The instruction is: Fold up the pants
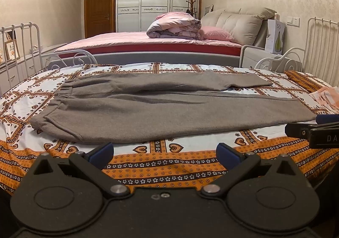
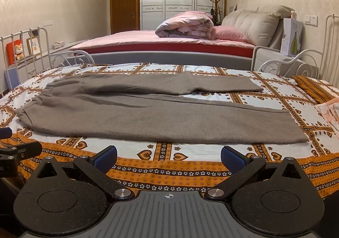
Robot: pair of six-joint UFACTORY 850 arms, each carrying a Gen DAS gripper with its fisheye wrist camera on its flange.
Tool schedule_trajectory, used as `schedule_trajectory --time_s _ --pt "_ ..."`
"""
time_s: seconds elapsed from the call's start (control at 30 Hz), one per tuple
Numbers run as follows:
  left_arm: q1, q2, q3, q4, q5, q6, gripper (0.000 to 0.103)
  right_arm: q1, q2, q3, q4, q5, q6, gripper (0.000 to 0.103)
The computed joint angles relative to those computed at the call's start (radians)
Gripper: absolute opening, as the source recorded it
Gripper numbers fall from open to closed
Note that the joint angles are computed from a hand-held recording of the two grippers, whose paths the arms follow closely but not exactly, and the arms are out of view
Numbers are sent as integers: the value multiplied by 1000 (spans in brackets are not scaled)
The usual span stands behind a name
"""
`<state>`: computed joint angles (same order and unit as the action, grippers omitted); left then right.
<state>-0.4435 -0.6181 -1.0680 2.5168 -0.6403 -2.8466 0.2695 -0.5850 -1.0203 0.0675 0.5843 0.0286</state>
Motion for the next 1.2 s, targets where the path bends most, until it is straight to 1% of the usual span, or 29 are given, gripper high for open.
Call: schedule_trajectory --time_s 0.67,0.73,0.8,0.83,0.9,0.93,0.97,1.0,1.03,1.07,1.1,1.17,1.2 --pt "-1 -4 -3 -21 11 -5 97 2 -2 -1 3 0 -3 103" --pt "5 -3 -6 -20 27 -30 97 2 -2 -1 -3 1 -1 103" --pt "17 -1 -18 -36 66 -36 97 -2 -2 -3 -34 -6 25 103" --pt "31 2 -26 -35 98 -53 97 -9 0 -5 -90 -12 73 103" --pt "76 9 -44 65 169 -173 97 -25 4 -11 -193 4 154 103" --pt "98 11 -56 79 180 -199 97 -33 5 -21 -227 12 167 103" --pt "120 6 -78 76 191 -183 97 -42 2 -36 -269 23 189 103" --pt "142 -5 -107 54 206 -125 97 -55 -6 -63 -340 26 239 103" --pt "168 -18 -138 48 218 -84 97 -67 -25 -108 -410 16 286 103" --pt "201 -32 -174 83 243 -85 97 -73 -44 -153 -438 -7 300 103" --pt "233 -49 -211 116 265 -98 97 -84 -73 -215 -505 -31 346 103" --pt "291 -94 -311 95 349 -45 88 -103 -140 -339 -632 -58 451 103" --pt "319 -120 -361 125 367 -47 85 -108 -178 -411 -681 -90 488 103"
